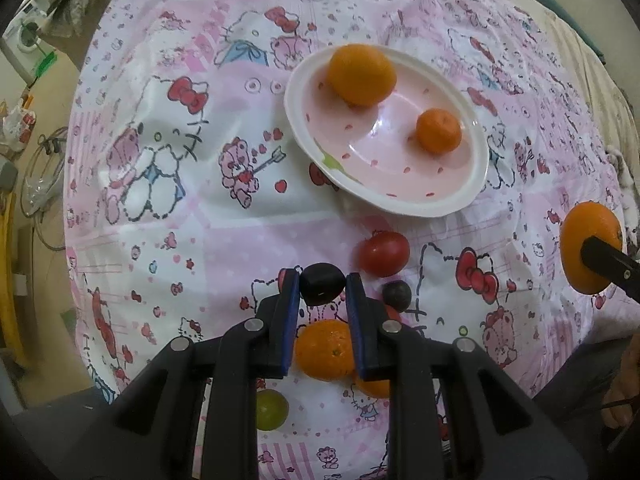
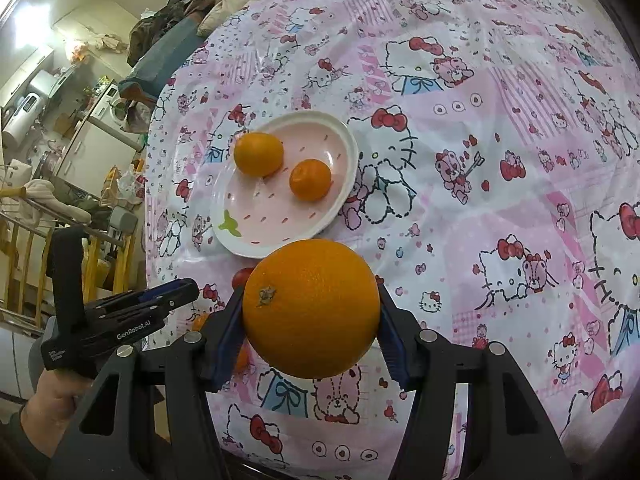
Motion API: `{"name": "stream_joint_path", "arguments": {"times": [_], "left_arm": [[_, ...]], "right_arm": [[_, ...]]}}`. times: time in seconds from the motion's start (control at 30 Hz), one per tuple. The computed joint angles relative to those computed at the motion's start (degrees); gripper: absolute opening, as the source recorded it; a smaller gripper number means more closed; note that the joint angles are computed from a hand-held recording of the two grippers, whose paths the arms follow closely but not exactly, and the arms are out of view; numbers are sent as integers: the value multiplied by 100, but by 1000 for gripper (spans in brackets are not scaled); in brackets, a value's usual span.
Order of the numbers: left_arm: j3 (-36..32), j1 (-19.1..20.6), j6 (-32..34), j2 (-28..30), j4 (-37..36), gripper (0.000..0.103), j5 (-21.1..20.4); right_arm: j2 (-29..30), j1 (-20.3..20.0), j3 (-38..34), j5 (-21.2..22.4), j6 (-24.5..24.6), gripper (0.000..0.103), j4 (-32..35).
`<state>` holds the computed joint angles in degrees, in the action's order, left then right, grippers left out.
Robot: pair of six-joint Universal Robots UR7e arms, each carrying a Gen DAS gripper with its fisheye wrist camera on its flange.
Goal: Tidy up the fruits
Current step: 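Grasp a small dark purple plum with the left gripper while the right gripper holds the orange, then carry the dark plum with the left gripper while the right gripper carries the orange to the plate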
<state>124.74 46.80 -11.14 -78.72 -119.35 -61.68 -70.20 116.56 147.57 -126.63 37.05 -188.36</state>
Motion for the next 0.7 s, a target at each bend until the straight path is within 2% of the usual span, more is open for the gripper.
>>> {"name": "stream_joint_path", "arguments": {"times": [0.33,0.7], "left_arm": [[109,-235,209,-98,-602,19,135],[-128,-411,463,-103,-1138,19,83]], "right_arm": [[-61,137,-34,-142,-5,62,-41],[-216,342,-163,-518,-473,62,-457]]}}
